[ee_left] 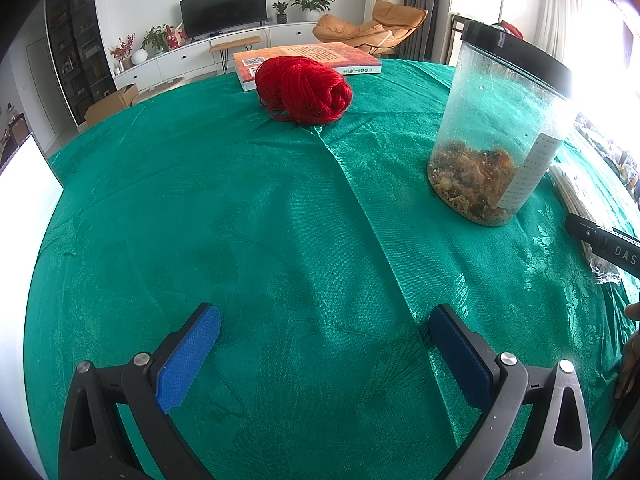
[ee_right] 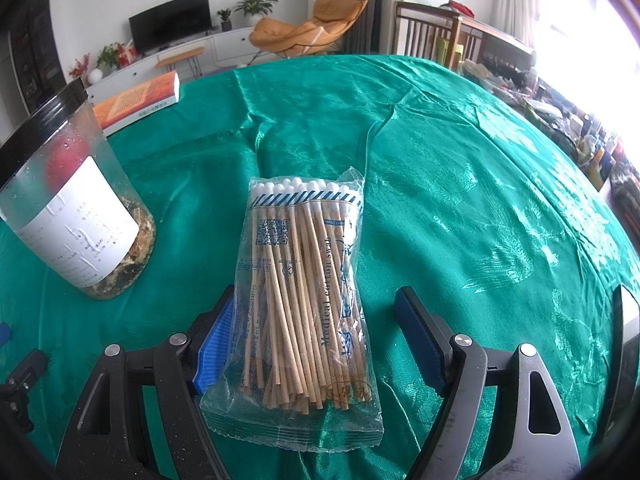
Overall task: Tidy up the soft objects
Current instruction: 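Hold the cotton swab bag above the table with the right tool, then grasp the red yarn ball with the left tool while the right tool holds the swab bag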
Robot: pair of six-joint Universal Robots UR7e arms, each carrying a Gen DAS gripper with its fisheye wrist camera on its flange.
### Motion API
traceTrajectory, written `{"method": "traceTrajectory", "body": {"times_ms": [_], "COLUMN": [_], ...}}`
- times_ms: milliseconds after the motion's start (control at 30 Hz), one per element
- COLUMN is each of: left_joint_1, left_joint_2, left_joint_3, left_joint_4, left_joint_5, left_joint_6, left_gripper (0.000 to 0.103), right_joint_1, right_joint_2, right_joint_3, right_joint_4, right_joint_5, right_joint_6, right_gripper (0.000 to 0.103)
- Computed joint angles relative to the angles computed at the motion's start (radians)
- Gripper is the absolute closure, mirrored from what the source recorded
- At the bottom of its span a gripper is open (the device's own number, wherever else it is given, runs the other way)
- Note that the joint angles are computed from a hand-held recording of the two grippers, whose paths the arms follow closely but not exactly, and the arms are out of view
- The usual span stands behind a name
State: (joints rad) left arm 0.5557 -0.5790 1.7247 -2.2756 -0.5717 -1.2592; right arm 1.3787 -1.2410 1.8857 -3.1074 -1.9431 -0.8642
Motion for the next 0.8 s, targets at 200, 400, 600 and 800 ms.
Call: {"method": "traceTrajectory", "body": {"times_ms": [200,400,600,800], "left_joint_1": [0.005,0.077,0.18,0.281], "left_joint_2": [-0.005,-0.1,-0.107,0.051], "left_joint_3": [-0.009,-0.025,-0.188,-0.511], "left_joint_4": [0.031,-0.071,-0.157,0.185], "left_joint_5": [-0.018,-0.238,-0.179,-0.14], "left_joint_6": [-0.023,0.146,0.209,0.149], "left_gripper": [0.0,0.0,0.0,0.0], "right_joint_1": [0.0,-0.002,-0.005,-0.013], "right_joint_2": [-0.001,-0.001,-0.006,-0.02], "right_joint_3": [-0.001,0.0,-0.004,-0.004], "right_joint_4": [0.002,0.003,0.042,0.077], "right_joint_5": [0.001,0.004,0.02,0.05], "right_joint_6": [0.001,0.002,0.0,0.019], "right_gripper": [0.023,0.023,0.018,0.017]}}
